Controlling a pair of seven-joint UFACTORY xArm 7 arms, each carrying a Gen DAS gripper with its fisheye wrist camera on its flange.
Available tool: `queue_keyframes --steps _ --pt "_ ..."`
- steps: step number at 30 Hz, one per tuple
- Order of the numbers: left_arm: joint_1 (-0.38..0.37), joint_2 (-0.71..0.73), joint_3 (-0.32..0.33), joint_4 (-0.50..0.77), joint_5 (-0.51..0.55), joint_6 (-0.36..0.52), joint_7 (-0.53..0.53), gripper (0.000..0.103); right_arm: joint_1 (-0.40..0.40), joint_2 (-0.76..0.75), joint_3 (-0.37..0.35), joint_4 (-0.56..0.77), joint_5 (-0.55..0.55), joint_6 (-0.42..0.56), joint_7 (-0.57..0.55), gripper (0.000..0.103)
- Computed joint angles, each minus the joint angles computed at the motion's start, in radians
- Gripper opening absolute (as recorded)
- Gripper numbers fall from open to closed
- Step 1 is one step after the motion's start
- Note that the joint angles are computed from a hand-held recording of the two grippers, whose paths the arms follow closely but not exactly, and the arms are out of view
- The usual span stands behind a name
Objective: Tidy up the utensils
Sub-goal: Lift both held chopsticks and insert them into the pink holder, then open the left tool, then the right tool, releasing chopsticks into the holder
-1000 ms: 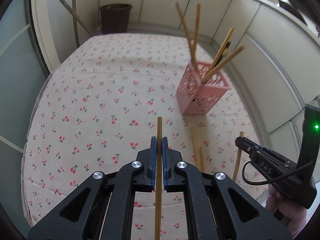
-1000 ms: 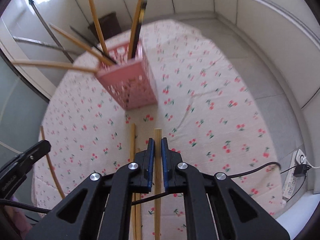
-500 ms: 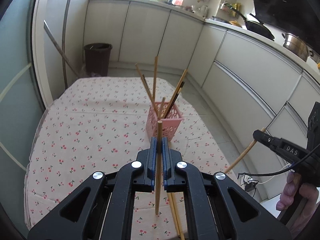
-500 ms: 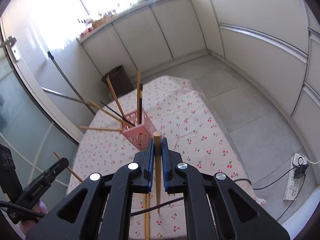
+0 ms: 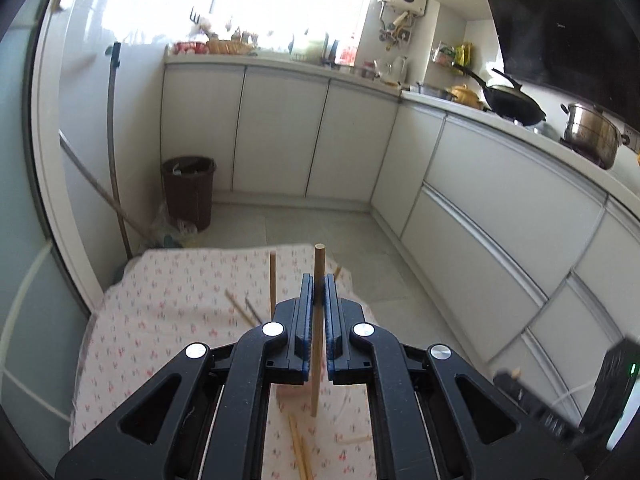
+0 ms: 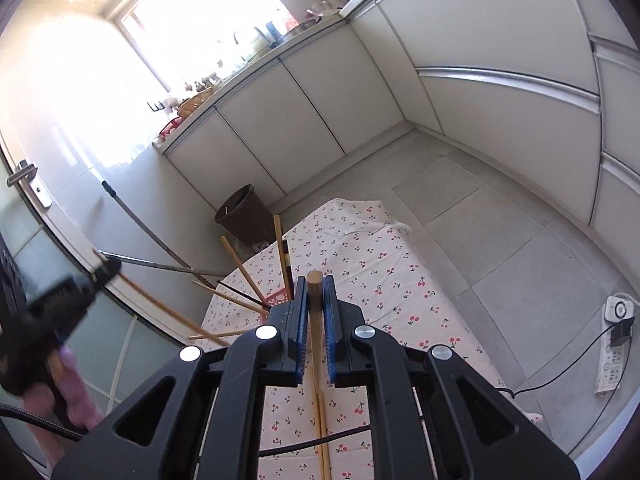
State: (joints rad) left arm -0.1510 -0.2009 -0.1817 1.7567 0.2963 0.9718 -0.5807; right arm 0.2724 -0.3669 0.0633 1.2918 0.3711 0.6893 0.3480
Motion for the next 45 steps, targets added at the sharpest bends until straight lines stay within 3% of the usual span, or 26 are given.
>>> queue_keyframes --steps 6,9,16,19,23,27,32,34,36,41,45 --pt "-0.012 0.132 -0.002 0.136 0.13 0.021 -0.071 0.006 -0.009 0.018 -0.011 0.013 0.013 0.008 0.003 0.008" --pt "-0.025 0.156 0.031 0.139 0.111 0.029 -0.065 0.027 -0.012 0.025 -0.004 0.025 0.001 0.008 0.001 0.008" --pt "0.036 -0.108 0.063 -0.163 0.053 -0.119 -0.138 0.028 -0.023 0.069 0.02 0.115 -0.055 -0.016 0.013 0.008" --pt "0.078 -0.221 0.068 -0.287 0.011 -0.164 -0.161 0.035 -0.031 0.107 0.032 0.175 -0.085 -0.023 0.041 0.008" --pt "0.13 -0.322 0.075 -0.41 -0.061 -0.156 -0.174 0.035 -0.036 0.198 0.052 0.306 -0.134 -0.01 0.086 0.008" --pt "0.162 -0.312 0.086 -0.419 -0.118 -0.092 -0.152 0.035 -0.029 0.297 0.078 0.443 -0.219 0.005 0.138 0.008" --pt "0.182 -0.32 0.092 -0.442 -0.157 -0.082 -0.147 0.035 0.014 0.433 0.094 0.596 -0.337 0.036 0.207 0.009" --pt "0.181 -0.315 0.09 -0.446 -0.167 -0.069 -0.139 0.035 0.031 0.461 0.092 0.592 -0.341 0.015 0.223 0.013" --pt "0.175 -0.307 0.089 -0.446 -0.179 -0.057 -0.128 0.035 0.042 0.467 0.089 0.572 -0.34 0.01 0.236 0.025" --pt "0.161 -0.297 0.079 -0.44 -0.188 -0.046 -0.103 0.035 0.05 0.397 0.089 0.46 -0.348 -0.004 0.198 0.026" --pt "0.15 -0.279 0.07 -0.429 -0.195 -0.021 -0.096 0.037 0.047 0.344 0.093 0.398 -0.383 0.023 0.184 0.036"
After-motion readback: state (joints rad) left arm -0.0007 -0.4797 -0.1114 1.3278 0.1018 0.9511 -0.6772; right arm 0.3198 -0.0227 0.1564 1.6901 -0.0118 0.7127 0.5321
